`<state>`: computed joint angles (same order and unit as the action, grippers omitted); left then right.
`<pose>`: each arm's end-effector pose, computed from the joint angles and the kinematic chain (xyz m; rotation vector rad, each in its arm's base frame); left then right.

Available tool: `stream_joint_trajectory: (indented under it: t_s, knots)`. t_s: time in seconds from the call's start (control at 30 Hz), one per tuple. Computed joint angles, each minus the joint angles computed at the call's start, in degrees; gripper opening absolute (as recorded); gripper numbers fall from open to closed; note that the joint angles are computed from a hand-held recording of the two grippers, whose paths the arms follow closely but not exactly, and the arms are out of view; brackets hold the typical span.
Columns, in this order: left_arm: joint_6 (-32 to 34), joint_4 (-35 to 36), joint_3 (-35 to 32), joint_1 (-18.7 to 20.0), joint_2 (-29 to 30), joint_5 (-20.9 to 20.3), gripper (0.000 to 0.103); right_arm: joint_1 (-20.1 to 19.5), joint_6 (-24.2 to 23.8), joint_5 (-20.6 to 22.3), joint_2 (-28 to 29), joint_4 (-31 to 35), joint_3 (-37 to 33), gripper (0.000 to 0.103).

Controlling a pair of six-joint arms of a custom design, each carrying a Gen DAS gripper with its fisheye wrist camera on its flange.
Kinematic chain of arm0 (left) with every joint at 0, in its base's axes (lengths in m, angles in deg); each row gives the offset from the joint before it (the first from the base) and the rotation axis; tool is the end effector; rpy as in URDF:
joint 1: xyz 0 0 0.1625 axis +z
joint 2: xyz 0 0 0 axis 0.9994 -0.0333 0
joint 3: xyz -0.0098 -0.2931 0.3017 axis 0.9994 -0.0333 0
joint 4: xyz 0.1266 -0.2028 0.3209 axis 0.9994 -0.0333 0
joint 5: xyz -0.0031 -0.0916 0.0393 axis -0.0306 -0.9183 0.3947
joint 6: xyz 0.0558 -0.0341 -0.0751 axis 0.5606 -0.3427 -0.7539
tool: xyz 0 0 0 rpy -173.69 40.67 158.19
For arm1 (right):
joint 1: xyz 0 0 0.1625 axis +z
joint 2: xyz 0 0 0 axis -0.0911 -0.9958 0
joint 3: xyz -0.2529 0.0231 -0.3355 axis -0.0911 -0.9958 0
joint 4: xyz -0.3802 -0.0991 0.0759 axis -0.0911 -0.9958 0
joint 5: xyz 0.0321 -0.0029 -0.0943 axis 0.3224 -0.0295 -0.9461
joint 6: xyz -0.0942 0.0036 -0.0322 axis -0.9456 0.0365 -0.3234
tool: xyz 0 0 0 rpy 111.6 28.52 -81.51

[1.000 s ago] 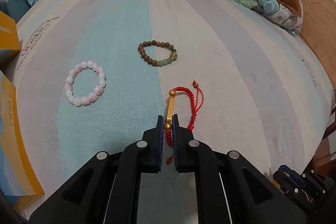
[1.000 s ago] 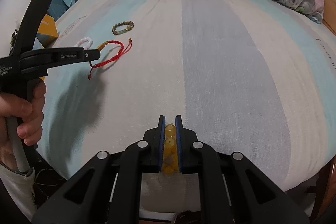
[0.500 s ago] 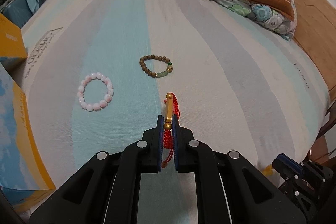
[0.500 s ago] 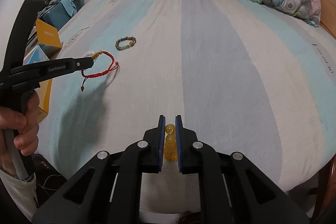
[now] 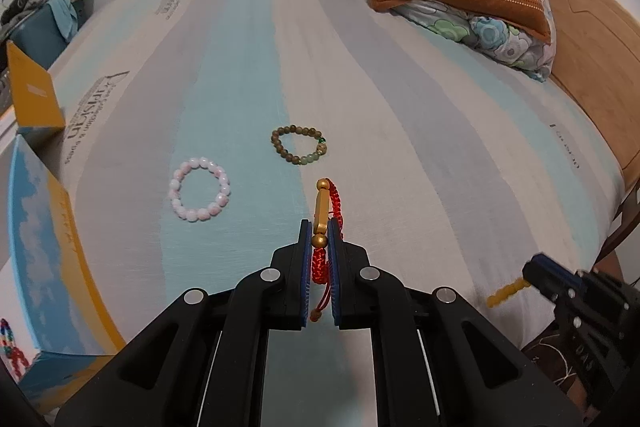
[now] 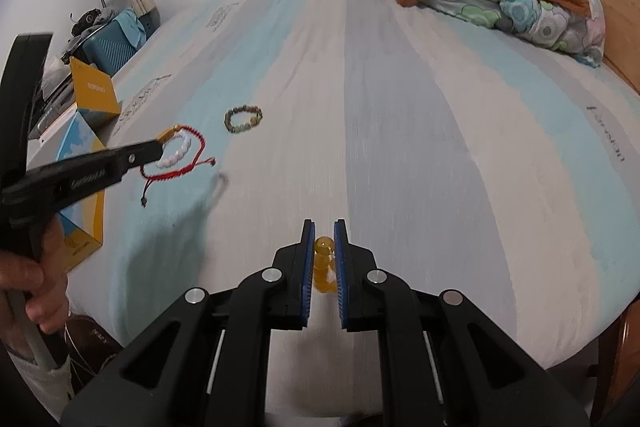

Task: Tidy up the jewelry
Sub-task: 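Lift and carry the gold-bar bracelet and amber beads over the white box with both tools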

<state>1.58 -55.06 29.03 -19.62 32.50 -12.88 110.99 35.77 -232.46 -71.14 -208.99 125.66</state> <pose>-0.1747 -0.9075 0.1782 1.1361 2.4667 -0.3544 0.2630 -0.7426 0.0690 -0.2543 -2.1394 1.0643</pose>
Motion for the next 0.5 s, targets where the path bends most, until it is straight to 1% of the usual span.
stream_joint_trajectory:
  t_s: [0.13, 0.27, 0.5]
  knots:
    - [0.3, -3.1, 4.0, 0.0, -2.4, 1.0, 0.007, 0.2, -0.9, -0.4, 1.1, 1.0, -3.4, 0.009]
    - [0.6, -4.4, 6.1, 0.0, -4.0, 1.5, 0.007, 0.5, -1.8, -1.0, 2.7, 2.7, -7.5, 0.009]
    - [1.7, -5.9, 6.9, 0.3, -5.8, 2.3, 0.007, 1.2, -4.1, -1.7, 6.6, 6.6, -16.5, 0.009]
